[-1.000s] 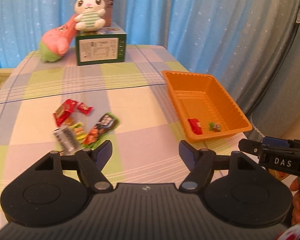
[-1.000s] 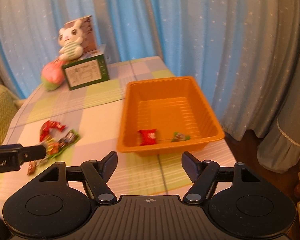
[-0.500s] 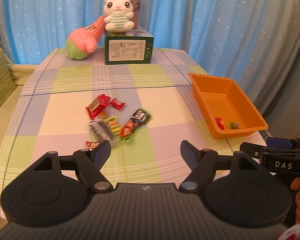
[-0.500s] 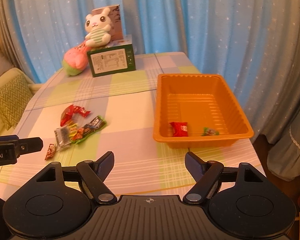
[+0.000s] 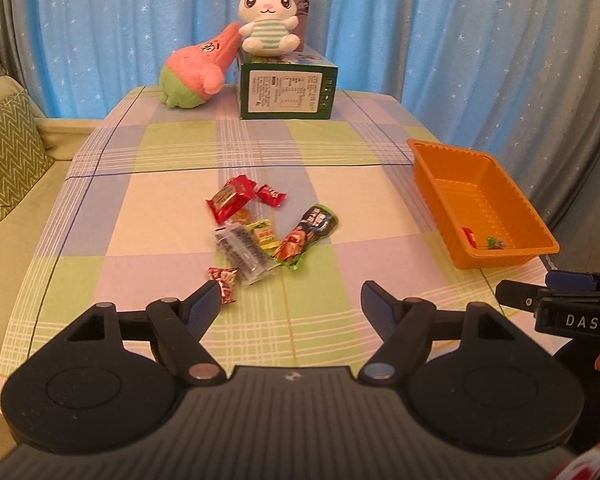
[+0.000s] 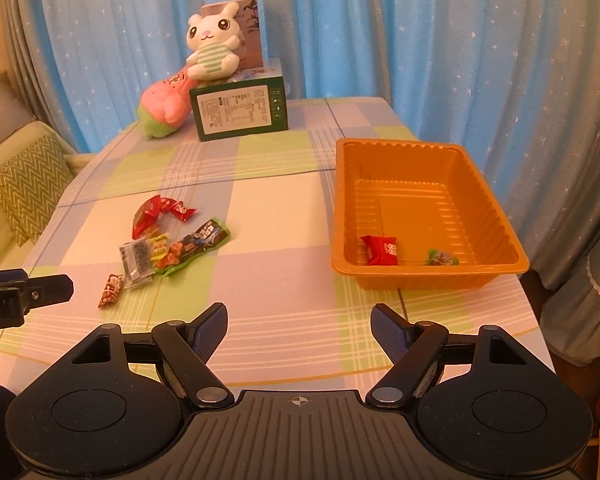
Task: Organize snacks
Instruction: 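Withdraw both tools from the tray back toward the snack pile, then grasp the red-white wrapped candy with the left tool while the right tool grasps the clear dark snack packet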
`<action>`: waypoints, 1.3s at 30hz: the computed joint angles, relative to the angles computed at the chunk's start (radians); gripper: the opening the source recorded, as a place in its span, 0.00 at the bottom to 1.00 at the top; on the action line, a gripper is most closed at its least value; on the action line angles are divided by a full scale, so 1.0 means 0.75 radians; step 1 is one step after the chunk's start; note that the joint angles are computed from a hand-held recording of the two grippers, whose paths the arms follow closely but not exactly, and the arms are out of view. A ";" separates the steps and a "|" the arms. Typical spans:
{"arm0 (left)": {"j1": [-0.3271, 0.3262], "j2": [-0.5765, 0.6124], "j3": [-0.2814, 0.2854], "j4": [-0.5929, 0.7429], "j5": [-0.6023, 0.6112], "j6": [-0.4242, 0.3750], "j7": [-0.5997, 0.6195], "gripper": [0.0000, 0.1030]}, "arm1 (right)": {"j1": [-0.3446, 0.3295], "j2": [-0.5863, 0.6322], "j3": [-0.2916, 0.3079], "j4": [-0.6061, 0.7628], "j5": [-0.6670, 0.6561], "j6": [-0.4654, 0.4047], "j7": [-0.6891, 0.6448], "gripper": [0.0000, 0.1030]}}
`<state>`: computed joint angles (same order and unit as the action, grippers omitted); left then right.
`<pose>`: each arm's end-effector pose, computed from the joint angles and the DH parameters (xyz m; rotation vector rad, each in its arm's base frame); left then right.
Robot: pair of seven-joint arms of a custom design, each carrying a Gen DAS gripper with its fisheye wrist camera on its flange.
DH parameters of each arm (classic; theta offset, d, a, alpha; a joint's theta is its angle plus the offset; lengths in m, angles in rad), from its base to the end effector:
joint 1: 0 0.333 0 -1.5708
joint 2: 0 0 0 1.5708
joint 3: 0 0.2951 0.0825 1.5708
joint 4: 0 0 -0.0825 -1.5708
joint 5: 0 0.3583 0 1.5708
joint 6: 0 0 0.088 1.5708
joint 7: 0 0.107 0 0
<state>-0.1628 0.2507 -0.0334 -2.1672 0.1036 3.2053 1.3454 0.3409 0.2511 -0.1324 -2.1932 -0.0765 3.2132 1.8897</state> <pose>0.5767 -0.1236 0.3712 -1.7400 1.8709 -0.8705 0.5690 0.1313 0.3617 -1.7162 1.7412 -0.5533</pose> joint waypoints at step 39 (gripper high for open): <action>0.235 0.537 -0.138 0.598 -0.096 -0.324 0.245 0.37 | -0.218 0.456 0.342 0.527 0.203 -0.164 -0.277 0.76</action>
